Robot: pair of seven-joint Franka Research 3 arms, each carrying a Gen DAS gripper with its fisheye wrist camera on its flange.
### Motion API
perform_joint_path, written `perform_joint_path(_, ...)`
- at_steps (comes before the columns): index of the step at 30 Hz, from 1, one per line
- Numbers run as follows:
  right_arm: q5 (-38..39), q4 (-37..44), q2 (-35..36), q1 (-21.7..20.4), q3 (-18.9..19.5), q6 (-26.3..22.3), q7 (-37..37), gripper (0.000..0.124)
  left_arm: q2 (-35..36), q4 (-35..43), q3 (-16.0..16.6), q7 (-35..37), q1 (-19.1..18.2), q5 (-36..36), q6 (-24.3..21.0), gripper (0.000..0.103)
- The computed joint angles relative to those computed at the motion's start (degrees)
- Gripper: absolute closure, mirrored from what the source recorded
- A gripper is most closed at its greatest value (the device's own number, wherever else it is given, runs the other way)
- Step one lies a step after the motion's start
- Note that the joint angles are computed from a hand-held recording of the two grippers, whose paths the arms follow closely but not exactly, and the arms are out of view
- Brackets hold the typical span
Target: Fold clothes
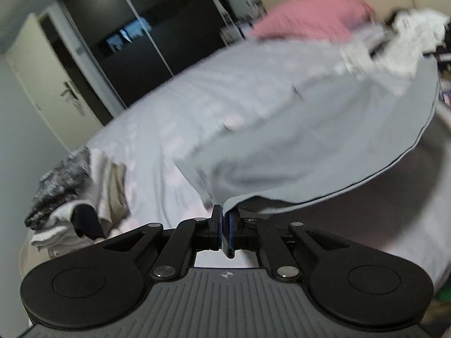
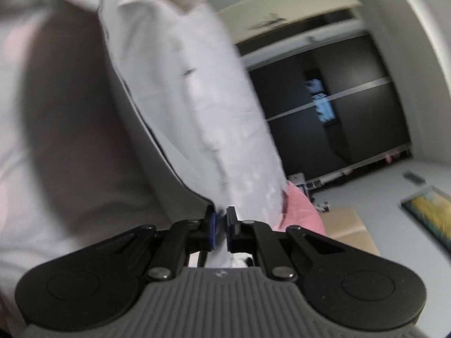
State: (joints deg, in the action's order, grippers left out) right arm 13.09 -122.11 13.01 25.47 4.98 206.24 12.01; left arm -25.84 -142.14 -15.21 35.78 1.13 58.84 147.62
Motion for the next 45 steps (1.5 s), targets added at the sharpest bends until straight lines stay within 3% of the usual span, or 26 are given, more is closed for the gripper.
perform_joint_path(6,-0.68,3.05,-1.16,-2.05,1.62,1.6,8.32,0.117,-4.35,1.66,-0.69,-4.03,2.25,4.35,1.24,0.101)
perform_joint_path(11,-3.02,1.16,-4.44,-3.11,2.0,4.46,13.51,0.117,-8.2,1.99,-1.2,-2.14,2.04,4.96,1.57,0.101)
perform_joint_path(15,-4.56,-1.05,-7.92,-3.82,1.84,4.09,16.71,0.117,-10.66,1.7,-1.65,0.1,1.37,3.01,1.54,0.101)
perform_joint_path(21,-2.58,-3.02,-11.28,-3.5,1.55,0.24,13.56,0.12,-11.45,0.86,0.91,5.82,-1.07,-6.39,2.14,0.101)
perform_joint_path(32,1.64,5.33,-5.25,-1.8,0.33,-6.19,10.63,0.121,-4.41,3.75,2.9,12.79,2.91,-10.83,7.39,0.101)
perform_joint_path(36,5.88,12.92,-0.04,2.31,-3.43,-9.05,7.52,0.121,0.5,7.36,2.95,14.59,5.18,-10.35,8.98,0.101)
perform_joint_path(38,8.27,18.25,3.47,5.91,-7.27,-11.69,6.82,0.121,3.42,9.74,2.97,15.17,6.06,-9.5,9.09,0.101)
perform_joint_path(41,8.49,26.93,9.48,10.1,-12.89,-16.53,9.23,0.121,7.9,13.56,3.79,16.27,6.33,-9.23,8.83,0.101)
perform_joint_path(45,5.89,40.59,18.87,11.7,-17.22,-24.36,14.94,0.121,14.71,19.28,5.93,19.04,5.8,-10.37,7.52,0.101)
